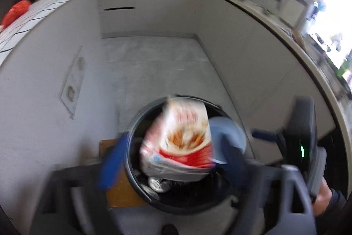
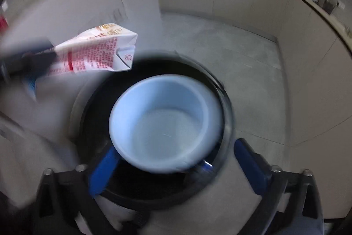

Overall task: Collect trash
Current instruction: 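Open the right tool over the bucket while the left tool releases the box, then move both tools back toward the red bag and white tissue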

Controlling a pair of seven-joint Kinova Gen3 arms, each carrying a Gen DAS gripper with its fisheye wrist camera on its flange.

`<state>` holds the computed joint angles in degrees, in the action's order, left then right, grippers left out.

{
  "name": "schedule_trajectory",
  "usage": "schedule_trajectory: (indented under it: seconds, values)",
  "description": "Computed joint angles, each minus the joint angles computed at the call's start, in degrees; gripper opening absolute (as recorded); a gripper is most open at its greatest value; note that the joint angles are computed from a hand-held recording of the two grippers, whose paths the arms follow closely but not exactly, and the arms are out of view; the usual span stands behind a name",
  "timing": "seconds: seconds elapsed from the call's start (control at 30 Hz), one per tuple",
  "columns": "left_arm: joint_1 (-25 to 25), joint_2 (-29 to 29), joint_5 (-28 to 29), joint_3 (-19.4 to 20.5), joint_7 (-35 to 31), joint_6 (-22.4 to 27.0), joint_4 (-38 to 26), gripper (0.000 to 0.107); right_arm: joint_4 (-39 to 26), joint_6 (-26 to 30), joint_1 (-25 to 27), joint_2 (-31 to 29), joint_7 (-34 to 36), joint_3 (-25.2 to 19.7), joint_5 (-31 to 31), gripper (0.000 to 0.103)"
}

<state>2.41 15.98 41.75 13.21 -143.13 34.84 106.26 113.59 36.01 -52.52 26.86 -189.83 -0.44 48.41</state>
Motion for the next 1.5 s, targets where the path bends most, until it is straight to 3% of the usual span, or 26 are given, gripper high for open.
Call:
schedule_trajectory:
  seconds: [0.07,0.13,0.23,0.33,0.53,0.67,0.9,1.07,1.2,1.33,1.5]
  values:
    - [-0.7,0.1,3.3,-1.2,-1.7,0.7,-0.3,0.102,2.7,-2.8,-2.3,-1.1,-3.0,2.4,0.9,0.103]
    - [0.7,0.0,3.7,-4.2,0.3,3.2,-2.1,0.102,4.7,-3.6,-2.5,-2.5,-7.7,2.0,3.5,0.103]
    - [-1.7,-2.4,2.5,-1.9,1.8,2.6,-2.0,0.102,5.6,-0.1,1.1,-3.3,-14.4,-5.0,9.2,0.103]
    - [-1.0,-5.2,1.2,-2.5,3.0,1.6,-1.8,0.102,5.8,3.2,5.5,-4.7,-17.2,-11.7,12.2,0.103]
    - [-0.8,-6.4,-1.7,-4.8,6.5,1.7,-3.5,0.102,2.0,7.6,6.7,-7.8,-11.8,-12.4,7.3,0.103]
    - [-2.2,-7.1,-1.5,-5.5,6.0,1.5,-3.5,0.102,-2.2,13.0,12.8,-7.6,-9.6,-20.2,7.9,0.103]
    - [-4.6,-8.6,-0.8,-7.3,4.1,2.5,-3.5,0.102,-8.3,18.3,14.3,-6.6,-8.0,-23.9,8.5,0.103]
    - [-7.7,-8.7,-0.3,-9.5,2.7,5.2,-5.3,0.102,-14.6,20.2,11.6,-5.5,-4.9,-21.0,8.4,0.103]
    - [-11.0,-7.2,0.2,-11.1,2.3,6.4,-8.2,0.102,-24.5,25.0,8.2,-2.7,2.1,-16.9,4.7,0.103]
    - [-15.2,-3.3,0.9,-11.3,1.5,9.0,-13.3,0.102,-35.1,26.0,1.8,1.1,9.7,-6.9,-0.1,0.103]
    - [-19.3,3.5,-0.9,-10.1,2.7,11.5,-22.7,0.102,-48.4,23.1,-3.7,8.0,20.9,6.1,-7.8,0.103]
